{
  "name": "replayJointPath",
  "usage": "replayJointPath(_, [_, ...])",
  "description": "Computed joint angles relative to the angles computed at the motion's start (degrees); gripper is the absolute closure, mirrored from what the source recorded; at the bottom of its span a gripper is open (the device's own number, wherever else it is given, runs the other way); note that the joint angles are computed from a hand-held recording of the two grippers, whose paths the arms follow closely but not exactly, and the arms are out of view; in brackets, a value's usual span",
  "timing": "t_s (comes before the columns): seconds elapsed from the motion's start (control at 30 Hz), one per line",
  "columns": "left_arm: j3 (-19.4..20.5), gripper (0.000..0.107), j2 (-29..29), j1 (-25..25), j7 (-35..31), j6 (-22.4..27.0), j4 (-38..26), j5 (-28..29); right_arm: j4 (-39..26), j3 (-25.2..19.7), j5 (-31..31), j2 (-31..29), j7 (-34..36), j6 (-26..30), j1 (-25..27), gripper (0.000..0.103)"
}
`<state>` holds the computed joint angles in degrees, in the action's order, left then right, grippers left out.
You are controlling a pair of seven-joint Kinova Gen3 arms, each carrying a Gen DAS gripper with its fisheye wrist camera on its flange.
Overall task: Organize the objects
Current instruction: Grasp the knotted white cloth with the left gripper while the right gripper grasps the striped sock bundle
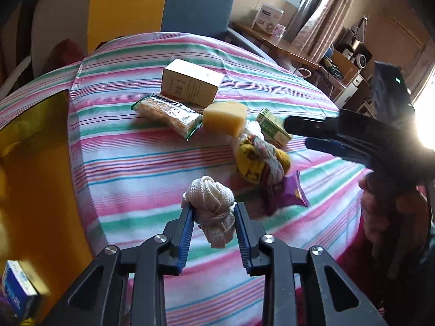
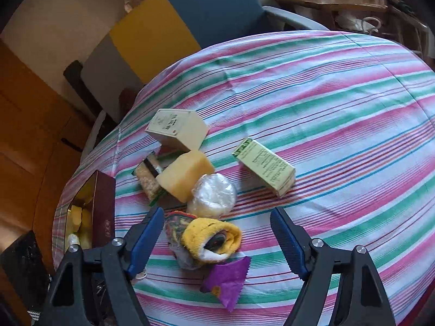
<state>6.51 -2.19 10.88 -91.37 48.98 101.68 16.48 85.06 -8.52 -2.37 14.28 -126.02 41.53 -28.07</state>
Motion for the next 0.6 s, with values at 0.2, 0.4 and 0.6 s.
replayJointPath(0.2, [-1.76, 0.078, -5.60, -0.18, -3.82, 0.79, 2.76, 2.82, -7.85, 0.00, 5.91, 4.78, 2.92, 9.52, -5.01, 0.021])
replayJointPath(0.4, [-5.93, 0.078, -10.39, -1.55, -8.87, 3.30, 4.57, 7.08, -13.81, 1.13, 8.84, 9.41, 4.69, 16.59, -7.60, 0.021])
replayJointPath(0.6, [-12.66, 0.078, -15.88, -7.06, -10.99, 6.17, 6.36, 7.73, -18.32, 2.11, 11.45, 13.01, 7.19, 22.06, -10.18, 0.053])
